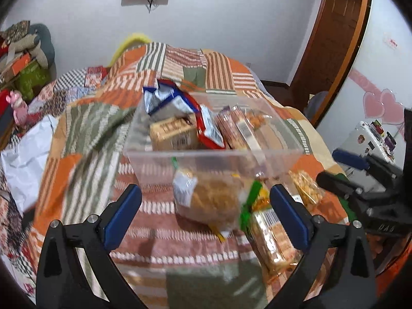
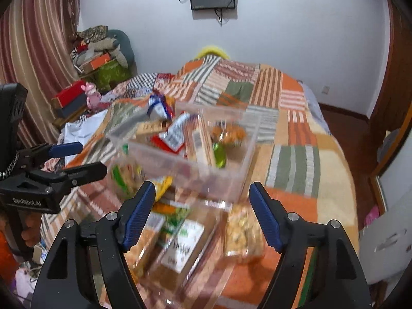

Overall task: Organize snacks
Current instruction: 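Grasp the clear cookie bag with left tool while right tool grasps cracker roll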

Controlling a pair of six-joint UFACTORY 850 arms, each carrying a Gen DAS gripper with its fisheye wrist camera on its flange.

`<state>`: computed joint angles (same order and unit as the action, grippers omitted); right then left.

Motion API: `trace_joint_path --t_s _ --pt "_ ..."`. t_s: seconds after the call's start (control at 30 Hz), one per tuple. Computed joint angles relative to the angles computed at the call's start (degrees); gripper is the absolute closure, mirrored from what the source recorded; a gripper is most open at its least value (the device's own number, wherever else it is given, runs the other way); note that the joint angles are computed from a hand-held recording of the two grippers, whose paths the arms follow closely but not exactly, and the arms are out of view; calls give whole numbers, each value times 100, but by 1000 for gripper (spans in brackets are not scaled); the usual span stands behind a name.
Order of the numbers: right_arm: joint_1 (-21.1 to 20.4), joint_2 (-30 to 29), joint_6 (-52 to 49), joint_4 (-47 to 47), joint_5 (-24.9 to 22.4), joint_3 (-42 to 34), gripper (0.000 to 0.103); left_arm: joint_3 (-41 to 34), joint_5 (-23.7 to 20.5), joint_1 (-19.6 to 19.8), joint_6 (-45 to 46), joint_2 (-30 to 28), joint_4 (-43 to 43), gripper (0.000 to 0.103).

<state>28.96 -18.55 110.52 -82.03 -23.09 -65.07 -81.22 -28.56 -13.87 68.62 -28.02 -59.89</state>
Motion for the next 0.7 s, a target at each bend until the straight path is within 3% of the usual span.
trace_joint_path --t_s 0.27,0.47,0.7 --pt "3 -84 649 -102 427 240 31 125 272 -180 -375 -82 102 2" --pt "-80 -112 1178 -378 903 349 60 -39 508 -302 -943 -315 311 2" --pt "-79 -175 1222 -328 998 372 62 -204 688 -328 -1421 -567 605 2"
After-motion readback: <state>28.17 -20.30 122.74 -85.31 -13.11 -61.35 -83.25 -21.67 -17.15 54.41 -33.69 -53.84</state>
